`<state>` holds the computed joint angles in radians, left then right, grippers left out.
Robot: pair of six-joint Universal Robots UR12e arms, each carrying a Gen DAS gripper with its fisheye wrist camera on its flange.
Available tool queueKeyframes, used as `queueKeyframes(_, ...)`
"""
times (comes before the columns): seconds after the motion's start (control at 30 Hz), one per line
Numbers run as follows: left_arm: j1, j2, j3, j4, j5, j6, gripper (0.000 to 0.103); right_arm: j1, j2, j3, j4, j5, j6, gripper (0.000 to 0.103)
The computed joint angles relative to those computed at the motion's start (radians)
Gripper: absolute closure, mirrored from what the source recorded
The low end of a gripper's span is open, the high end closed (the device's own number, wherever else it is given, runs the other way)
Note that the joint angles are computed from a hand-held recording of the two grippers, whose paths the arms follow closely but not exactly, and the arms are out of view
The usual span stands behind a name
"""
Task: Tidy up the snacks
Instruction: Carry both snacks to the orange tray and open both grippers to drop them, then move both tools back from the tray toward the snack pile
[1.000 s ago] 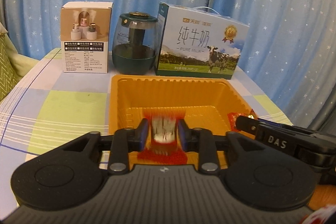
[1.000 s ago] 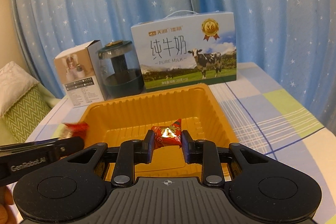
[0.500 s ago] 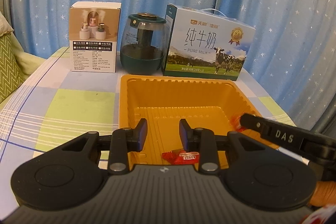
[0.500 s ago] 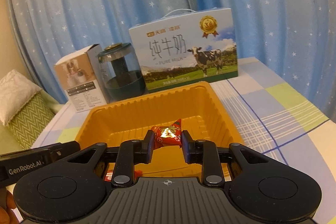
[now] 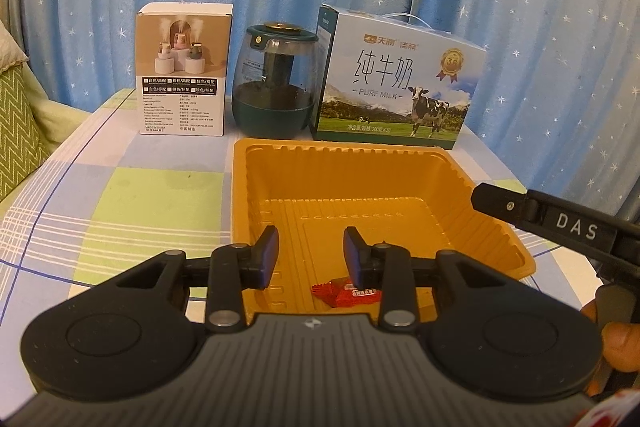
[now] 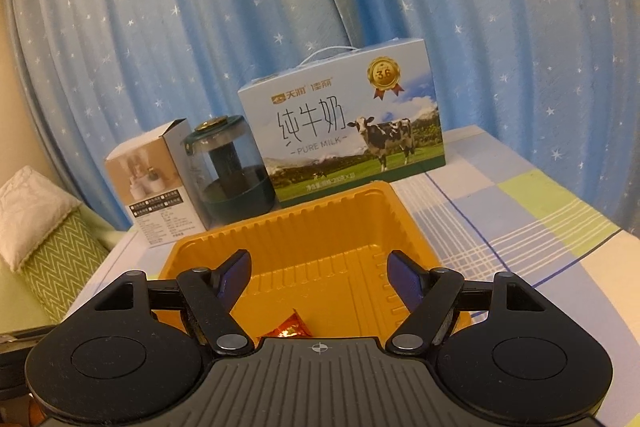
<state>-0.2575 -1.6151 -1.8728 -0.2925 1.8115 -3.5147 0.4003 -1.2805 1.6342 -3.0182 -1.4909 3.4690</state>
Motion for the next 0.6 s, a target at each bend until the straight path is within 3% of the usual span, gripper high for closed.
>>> queueKeyframes(0.23,-0.012,0.016,0.0,-0.025,0.007,-0.001,0.068,0.0,-0.029,0.022,0.024,-0.02,-0.004,0.028)
queueKeyframes(0.6,-0.051,0.079,-0.046,-0.048,0.038,-0.007,0.04,-0.001,-0.119,0.107,0.045,-0.023,-0.011,0.028)
